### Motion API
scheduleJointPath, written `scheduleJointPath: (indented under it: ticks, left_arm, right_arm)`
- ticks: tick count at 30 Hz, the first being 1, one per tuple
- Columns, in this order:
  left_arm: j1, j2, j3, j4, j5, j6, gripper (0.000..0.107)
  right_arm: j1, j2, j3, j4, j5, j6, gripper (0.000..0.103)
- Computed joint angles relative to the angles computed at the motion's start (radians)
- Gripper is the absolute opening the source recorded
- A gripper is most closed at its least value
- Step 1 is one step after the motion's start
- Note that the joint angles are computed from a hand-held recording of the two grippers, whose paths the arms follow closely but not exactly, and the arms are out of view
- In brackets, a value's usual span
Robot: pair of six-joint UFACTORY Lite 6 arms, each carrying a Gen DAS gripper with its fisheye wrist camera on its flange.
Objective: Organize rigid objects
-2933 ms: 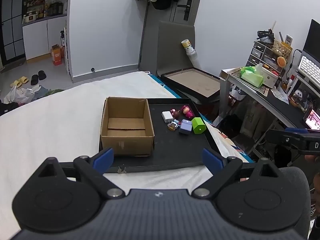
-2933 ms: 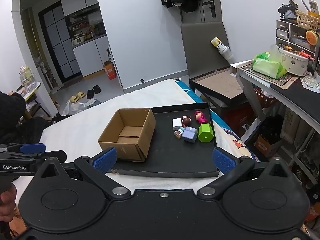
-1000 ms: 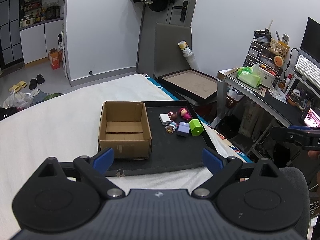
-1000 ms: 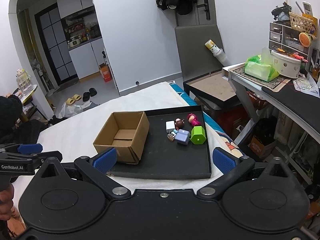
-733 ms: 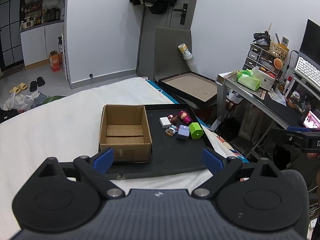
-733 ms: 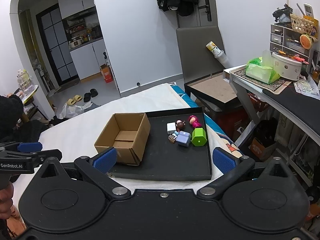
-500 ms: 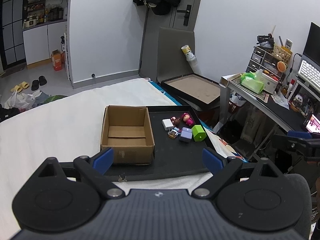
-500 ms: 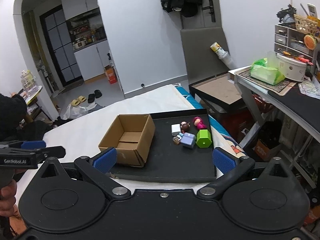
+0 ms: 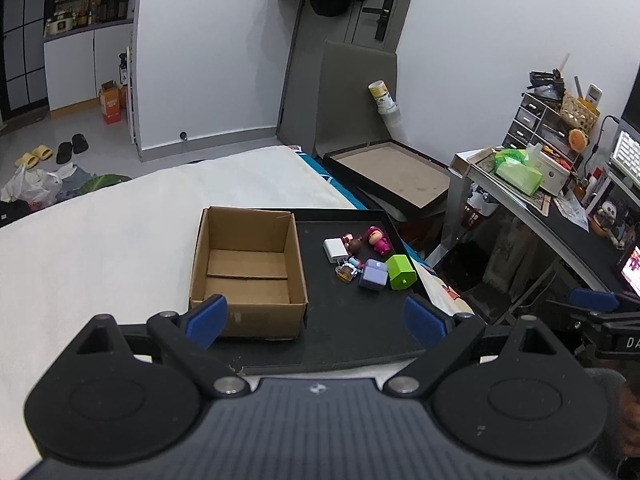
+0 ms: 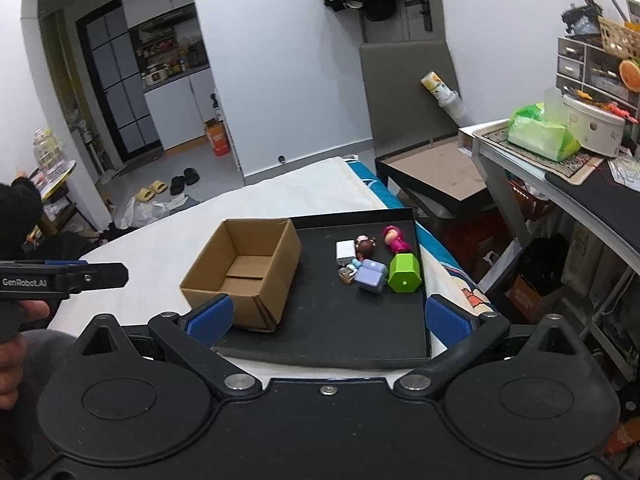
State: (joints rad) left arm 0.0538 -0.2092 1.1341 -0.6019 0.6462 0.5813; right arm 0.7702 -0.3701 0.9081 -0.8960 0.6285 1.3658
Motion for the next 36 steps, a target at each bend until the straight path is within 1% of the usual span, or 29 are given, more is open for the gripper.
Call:
scheduleJointPath:
  ticks: [4, 9, 13, 15, 22, 28, 34, 36]
  left_arm:
    - [-0.008, 0.068, 0.045, 0.023, -0.015, -0.028, 0.095]
    - [-0.006, 0.171, 0.114, 0.044, -0.026, -0.07, 0.095]
    - [0.002, 0.272, 0.195, 0.062, -0.022, -0.091, 0.095]
    - [0.006, 0.327, 0.244, 0.064, -0.02, -0.093, 0.095]
    - [0.024, 0.507, 0.393, 0.071, -0.037, -0.146, 0.094]
    - [0.043, 0.658, 0.515, 0.081, -0.044, -0.199, 0.094]
    - [0.07, 0.794, 0.606, 0.067, -0.079, -0.223, 0.092]
    - [0.074, 0.822, 0.616, 0.054, -0.112, -0.223, 0.091]
  right_arm:
    - [-0.07, 0.033, 0.0, 0.027, -0.065, -0.017, 0.103]
    - [-0.151, 0.101, 0.027, 0.085, -0.142, -0.084, 0.103]
    - [-0.209, 0.161, 0.067, 0.134, -0.195, -0.148, 0.103]
    - [-0.237, 0.191, 0.083, 0.131, -0.223, -0.155, 0.102]
    - [-0.304, 0.323, 0.175, 0.155, -0.247, -0.194, 0.099]
    - [-0.372, 0.431, 0.243, 0.232, -0.295, -0.269, 0.094]
    - [-0.421, 0.529, 0.314, 0.333, -0.324, -0.371, 0.094]
    - [-0.431, 0.551, 0.334, 0.345, -0.327, -0.383, 0.094]
